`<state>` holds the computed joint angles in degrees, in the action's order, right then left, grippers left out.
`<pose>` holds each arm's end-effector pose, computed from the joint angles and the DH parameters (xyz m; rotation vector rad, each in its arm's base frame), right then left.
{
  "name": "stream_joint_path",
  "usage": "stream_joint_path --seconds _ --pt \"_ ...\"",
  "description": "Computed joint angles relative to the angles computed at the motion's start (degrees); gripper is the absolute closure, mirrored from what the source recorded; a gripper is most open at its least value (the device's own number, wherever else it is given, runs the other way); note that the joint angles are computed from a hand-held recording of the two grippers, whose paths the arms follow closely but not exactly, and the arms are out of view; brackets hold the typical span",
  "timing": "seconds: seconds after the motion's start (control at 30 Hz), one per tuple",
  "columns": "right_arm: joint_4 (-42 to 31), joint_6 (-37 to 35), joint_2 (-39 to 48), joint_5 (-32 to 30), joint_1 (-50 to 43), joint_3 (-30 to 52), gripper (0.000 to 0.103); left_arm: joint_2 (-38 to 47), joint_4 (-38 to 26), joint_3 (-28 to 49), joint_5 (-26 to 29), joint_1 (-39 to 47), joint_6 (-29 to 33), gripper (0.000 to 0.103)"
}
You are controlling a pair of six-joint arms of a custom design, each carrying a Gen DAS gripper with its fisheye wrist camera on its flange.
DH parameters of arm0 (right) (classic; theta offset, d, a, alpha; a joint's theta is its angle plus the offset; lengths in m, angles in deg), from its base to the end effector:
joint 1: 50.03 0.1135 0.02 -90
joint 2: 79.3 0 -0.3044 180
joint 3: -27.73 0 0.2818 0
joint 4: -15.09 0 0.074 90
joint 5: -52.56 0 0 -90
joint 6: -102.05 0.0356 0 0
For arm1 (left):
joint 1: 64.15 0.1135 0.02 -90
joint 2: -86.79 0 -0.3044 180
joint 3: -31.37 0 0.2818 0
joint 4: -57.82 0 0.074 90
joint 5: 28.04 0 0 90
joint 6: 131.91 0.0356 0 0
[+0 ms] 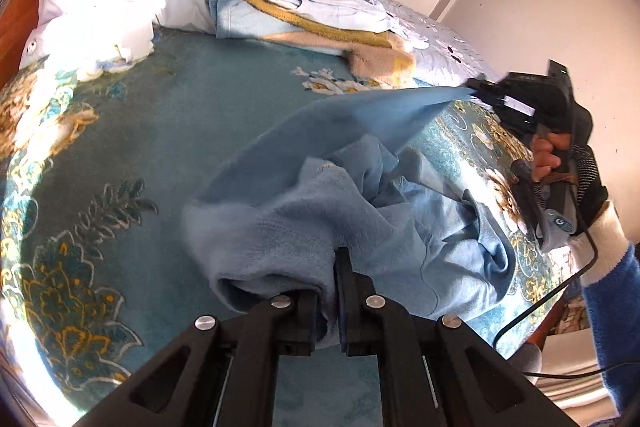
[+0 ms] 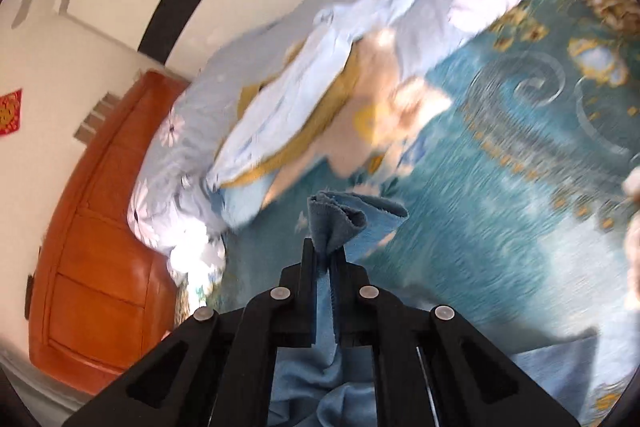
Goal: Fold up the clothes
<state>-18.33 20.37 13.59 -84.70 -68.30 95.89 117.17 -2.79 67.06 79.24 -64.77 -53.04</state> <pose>0.3340 -0.0827 0.2162 0.2557 2.3621 0.9692 0.0993 -0.0117 0.2047 -0.1122 2.5324 -0.4637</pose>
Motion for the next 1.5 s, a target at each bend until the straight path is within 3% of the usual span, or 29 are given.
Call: stream_joint_path --seconds 0.2,0.37,0.5,0.67,0.73,0.8,0.87,0.93,1.03,1.13,1.33,1.5 --pt "-4.3 -6.9 -3.7 -2.5 -19.9 7.0 0.098 13.0 12.3 3.7 -4.9 -8.0 0.9 0.095" --pt "-12.3 -16.8 0.3 -3.5 -33.1 13.1 0.098 24.6 22.4 3.8 -7.0 -15.2 -2.5 0.092" --pt "-18.2 -30.4 2.4 2.9 -35.7 10.6 0.097 33.7 26.7 3.4 -9.8 -19.1 -5.2 0.092" --pt "-17.5 -42.4 3.3 11.6 -35.4 2.4 0.095 33.8 26.8 1.7 -8.8 -19.8 -7.0 0.091" --pt "-16.6 -45.2 2.4 13.6 -35.4 0.4 0.094 31.2 24.9 0.9 -8.7 -19.7 -7.7 0.085" --pt "-16.9 -46.7 0.1 13.4 -36.5 -0.6 0.089 27.5 21.8 0.0 -7.7 -17.8 -7.6 0.056" --pt "-16.7 -47.8 -3.0 14.0 -37.5 -1.5 0.058 23.6 18.9 -1.1 -6.6 -15.8 -7.2 0.04" --pt "-15.8 -48.9 -6.2 14.3 -38.0 -2.7 0.056 19.4 16.1 -2.5 -5.7 -13.8 -6.6 0.039" --pt "-15.8 -49.2 -8.4 14.3 -34.0 -3.4 0.056 18.0 15.7 -5.3 -3.3 -11.7 -7.3 0.039" --pt "-19.1 -50.4 -6.0 13.2 -24.1 -3.4 0.056 18.3 18.6 -8.1 0.1 -10.3 -9.7 0.039" --pt "-16.6 -47.8 6.0 15.3 -0.3 -2.9 0.05 16.5 22.5 -11.1 1.8 -11.7 -15.5 0.041" --pt "-17.2 -47.7 13.7 15.3 8.4 0.5 0.042 12.8 21.7 -12.0 2.2 -12.8 -16.4 0.043"
